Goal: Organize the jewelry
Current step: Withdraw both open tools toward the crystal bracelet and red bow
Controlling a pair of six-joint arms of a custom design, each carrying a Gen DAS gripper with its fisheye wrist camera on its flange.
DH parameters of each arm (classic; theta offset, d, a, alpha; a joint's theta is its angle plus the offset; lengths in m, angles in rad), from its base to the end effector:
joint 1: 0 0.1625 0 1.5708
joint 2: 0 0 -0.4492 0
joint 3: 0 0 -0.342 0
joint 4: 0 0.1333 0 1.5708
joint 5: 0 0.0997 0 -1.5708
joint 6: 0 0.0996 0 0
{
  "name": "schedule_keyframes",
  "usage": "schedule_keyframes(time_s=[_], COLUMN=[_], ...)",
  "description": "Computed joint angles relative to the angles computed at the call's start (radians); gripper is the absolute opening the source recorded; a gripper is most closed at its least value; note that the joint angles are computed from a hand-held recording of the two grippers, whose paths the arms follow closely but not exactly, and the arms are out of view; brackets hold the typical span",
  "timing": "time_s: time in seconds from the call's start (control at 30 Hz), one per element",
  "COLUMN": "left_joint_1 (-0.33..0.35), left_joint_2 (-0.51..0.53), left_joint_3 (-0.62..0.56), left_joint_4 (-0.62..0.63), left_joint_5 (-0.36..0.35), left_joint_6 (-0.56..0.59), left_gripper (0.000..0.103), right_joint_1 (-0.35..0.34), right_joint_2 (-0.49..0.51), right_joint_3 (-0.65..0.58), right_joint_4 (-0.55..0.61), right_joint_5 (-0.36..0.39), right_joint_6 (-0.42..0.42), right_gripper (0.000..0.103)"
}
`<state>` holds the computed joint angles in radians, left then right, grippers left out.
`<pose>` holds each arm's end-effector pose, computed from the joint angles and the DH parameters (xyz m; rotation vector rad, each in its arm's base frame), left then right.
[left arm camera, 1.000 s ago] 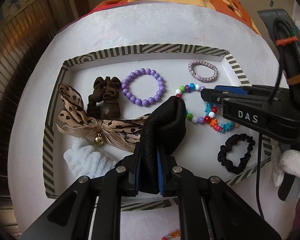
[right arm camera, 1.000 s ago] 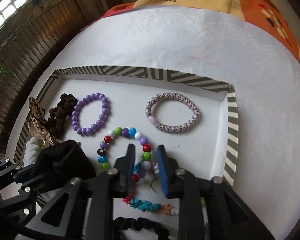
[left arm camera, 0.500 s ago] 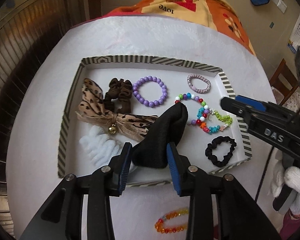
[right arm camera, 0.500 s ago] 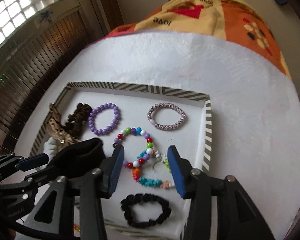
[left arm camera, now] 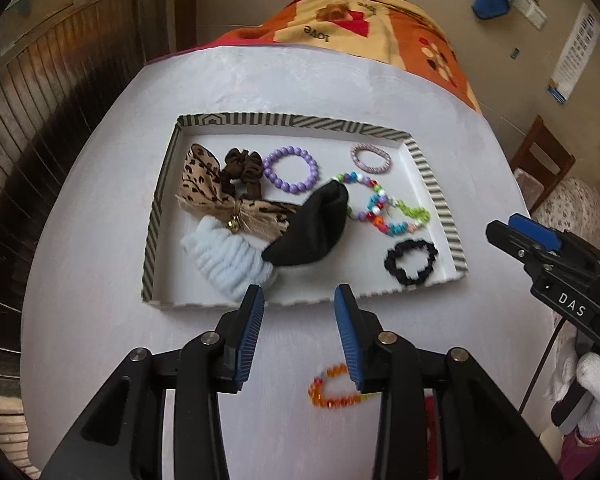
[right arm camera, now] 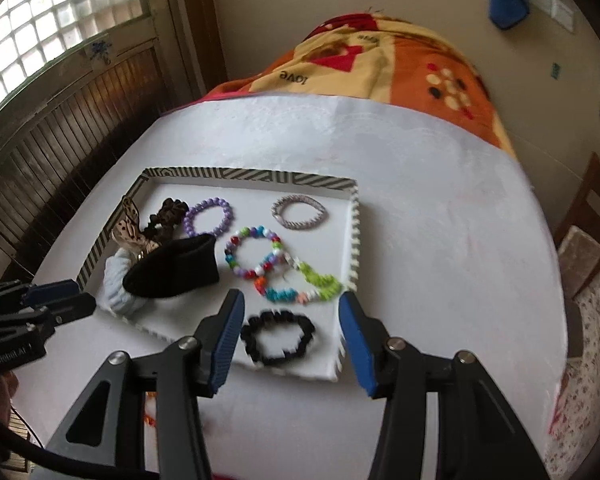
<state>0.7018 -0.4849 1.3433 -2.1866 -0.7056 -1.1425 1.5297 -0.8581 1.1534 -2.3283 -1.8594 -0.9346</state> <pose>-0.4013 -0.6131 0.0264 -0.1912 2.3699 -0.7708 0.0739 -0.7564 0.3618 1.0633 -2.4294 0.3704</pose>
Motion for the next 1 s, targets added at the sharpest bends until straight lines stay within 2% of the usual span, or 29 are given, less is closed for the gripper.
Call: schedule_keyframes(time_s=[0.47, 1.0], left_joint_1=[-0.050, -0.064], left_joint_2=[-0.007, -0.020], left_joint_3=[0.086, 0.138], left_joint_4=[-0.023, -0.046], left_joint_5=[-0.055, -0.092], left_joint_6=[0.052, 0.063], left_gripper=[0.029, 0.029], right_joint_1=[-0.051, -0.071], right_joint_2=[-0.163, -0.219], right_joint_3=[0.225, 0.321], right_joint_4=[-0.142, -0.177], right_joint_5=[-0.033, -0.057], right_joint_6=[0.023, 0.042], right_gripper=[0.055, 0.057])
